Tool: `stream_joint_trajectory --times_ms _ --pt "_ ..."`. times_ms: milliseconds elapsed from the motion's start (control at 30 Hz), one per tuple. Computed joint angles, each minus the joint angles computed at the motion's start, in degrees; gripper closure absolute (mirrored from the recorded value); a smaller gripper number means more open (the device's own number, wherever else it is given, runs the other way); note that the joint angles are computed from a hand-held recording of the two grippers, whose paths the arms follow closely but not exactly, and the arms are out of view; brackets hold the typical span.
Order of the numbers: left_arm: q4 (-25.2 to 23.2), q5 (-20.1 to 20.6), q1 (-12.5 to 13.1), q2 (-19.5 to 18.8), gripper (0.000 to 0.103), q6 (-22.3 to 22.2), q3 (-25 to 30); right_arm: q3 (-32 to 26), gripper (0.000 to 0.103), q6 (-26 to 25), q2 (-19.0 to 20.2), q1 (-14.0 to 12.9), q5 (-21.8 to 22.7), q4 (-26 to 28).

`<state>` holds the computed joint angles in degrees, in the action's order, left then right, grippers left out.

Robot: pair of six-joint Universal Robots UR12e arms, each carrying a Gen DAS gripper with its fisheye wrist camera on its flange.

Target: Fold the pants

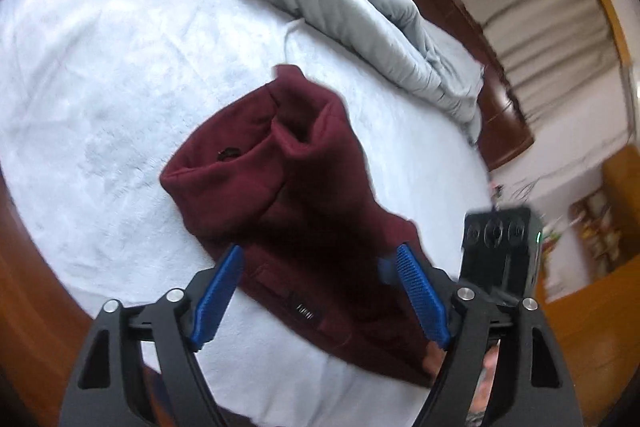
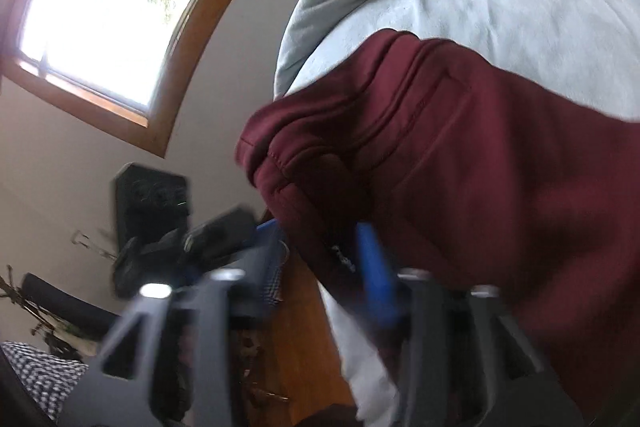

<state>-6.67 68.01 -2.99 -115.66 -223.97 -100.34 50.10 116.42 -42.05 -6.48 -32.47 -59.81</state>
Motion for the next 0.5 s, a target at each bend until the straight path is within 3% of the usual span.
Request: stream_joint_trajectory --times_ms 33,133,200,267,300,333,400,467,500 --pt "0.30 -0.52 0.07 -0.29 0.024 -0.80 0.19 0.64 0.014 0.24 -0.43 -0.62 0.92 0.03" --pt "3.04 -3.05 0.24 -1.52 0.021 -4.38 0.99 1.83 0.020 -2.45 -1.32 -1.92 2.45 1.28" --pt "1.20 -1.71 -0.14 -1.76 0.019 -4.16 2.03 3.35 0.020 -3.14 -2.39 -3.34 3.61 1.63" --pt "0.36 -1.54 -0.28 -2.44 0.020 -5.48 2.97 6.94 0.020 -0.28 -4.36 -4.60 2.64 -4.39" --pt "-2.32 -0.94 -0.44 -3.07 0.029 -5.83 4.25 9.15 0.020 1.76 -5.65 -5.33 1.54 -8.51" --pt "-3.77 0.18 -0.64 -3.20 0.053 -5.82 4.54 11.40 0.020 3.86 -6.94 -6.15 0.18 -12.48" --pt "-7.93 2.86 -1.11 -3.55 0.075 -5.33 5.74 15.69 0.020 6.04 -9.36 -7.85 -1.72 -16.93" --pt "-6.88 3.36 -1.19 -3.31 0.080 -6.08 5.46 18.93 0.020 9.17 -11.11 -9.94 -4.35 -20.95" --pt "-8.47 5.93 -1.58 -2.80 0.084 -4.45 5.63 20.87 0.020 10.88 -12.13 -10.92 -5.57 -23.62"
